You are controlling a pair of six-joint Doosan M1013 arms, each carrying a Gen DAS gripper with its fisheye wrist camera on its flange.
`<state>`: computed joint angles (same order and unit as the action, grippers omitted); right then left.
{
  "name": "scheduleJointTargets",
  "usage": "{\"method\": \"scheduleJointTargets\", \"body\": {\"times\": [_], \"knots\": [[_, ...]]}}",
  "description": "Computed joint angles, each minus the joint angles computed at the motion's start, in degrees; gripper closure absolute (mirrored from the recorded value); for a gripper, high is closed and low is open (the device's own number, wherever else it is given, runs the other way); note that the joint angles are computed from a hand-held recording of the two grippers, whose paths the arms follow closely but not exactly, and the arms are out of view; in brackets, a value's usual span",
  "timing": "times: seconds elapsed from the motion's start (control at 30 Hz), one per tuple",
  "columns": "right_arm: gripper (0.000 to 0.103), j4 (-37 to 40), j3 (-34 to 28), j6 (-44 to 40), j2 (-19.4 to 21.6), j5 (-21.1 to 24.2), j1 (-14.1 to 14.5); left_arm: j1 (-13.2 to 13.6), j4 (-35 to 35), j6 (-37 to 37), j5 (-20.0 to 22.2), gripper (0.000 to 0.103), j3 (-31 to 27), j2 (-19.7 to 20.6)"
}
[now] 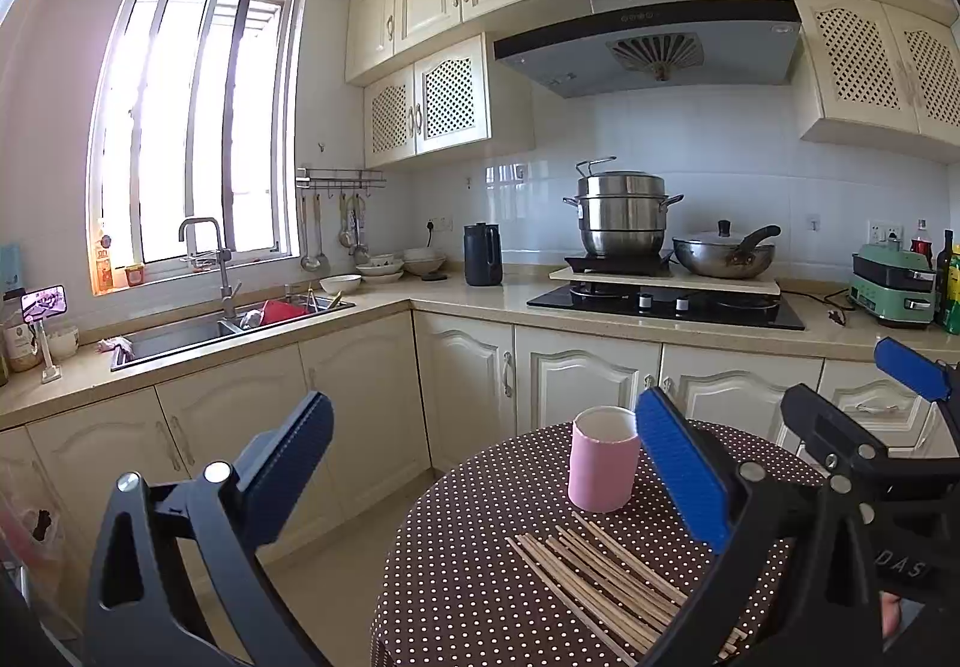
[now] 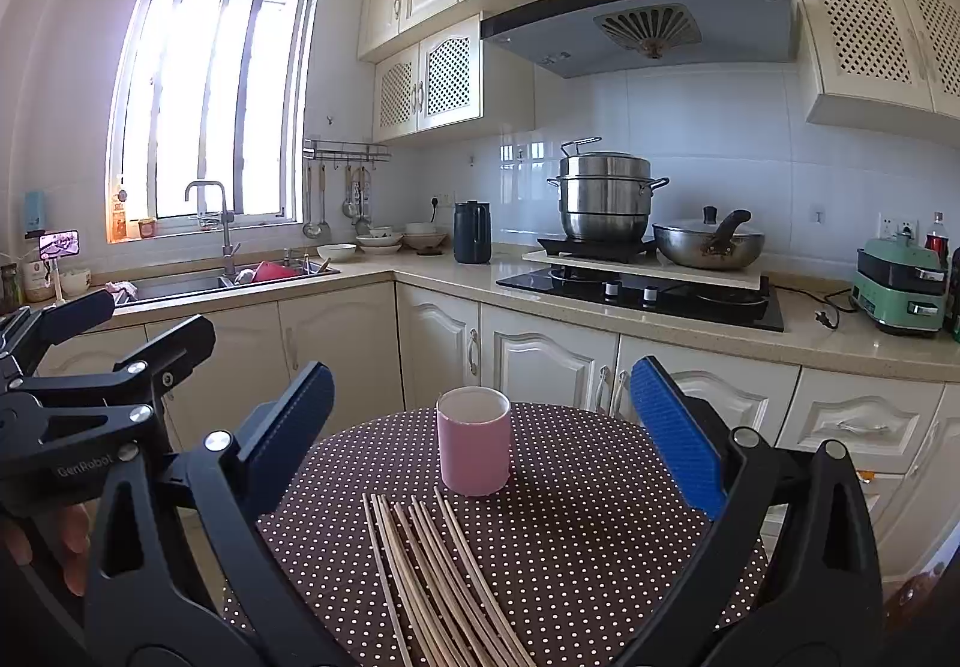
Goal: Organize utensils
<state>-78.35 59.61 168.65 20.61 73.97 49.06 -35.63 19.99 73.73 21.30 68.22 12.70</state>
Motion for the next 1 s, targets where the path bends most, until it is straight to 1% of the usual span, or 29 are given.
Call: {"method": "scheduleJointTargets", "body": {"times": [0.4, 0.73, 0.77, 0.87, 0.93, 1.0], "knots": [[0.006, -0.6, 0.1, 0.5, 0.2, 0.2, 0.3, 0.1, -0.3, -0.1, -0.9, 0.004, 0.6, -0.3], [0.006, 0.2, 0.2, 0.6, 0.1, 0.2, 0.1, -0.1, 0.2, -0.2, -0.7, 0.004, 0.6, -0.1], [0.006, 0.4, 0.3, 0.6, 0.1, -0.1, 0.1, -0.1, -0.1, 0.1, -0.6, 0.004, 0.5, 0.0], [0.006, 1.3, 0.7, 0.6, -0.2, -0.8, -0.2, 0.2, -4.0, 3.2, 0.6, 0.004, -0.2, 0.5], [0.006, 2.6, 1.0, 0.7, -0.5, -2.1, -0.5, 0.4, -6.3, 5.0, 1.4, 0.004, -0.7, 0.9], [0.006, 5.6, 1.3, 0.1, -0.9, -4.0, -1.1, 0.4, -6.9, 5.5, 2.7, 0.004, -1.3, 1.4]]}}
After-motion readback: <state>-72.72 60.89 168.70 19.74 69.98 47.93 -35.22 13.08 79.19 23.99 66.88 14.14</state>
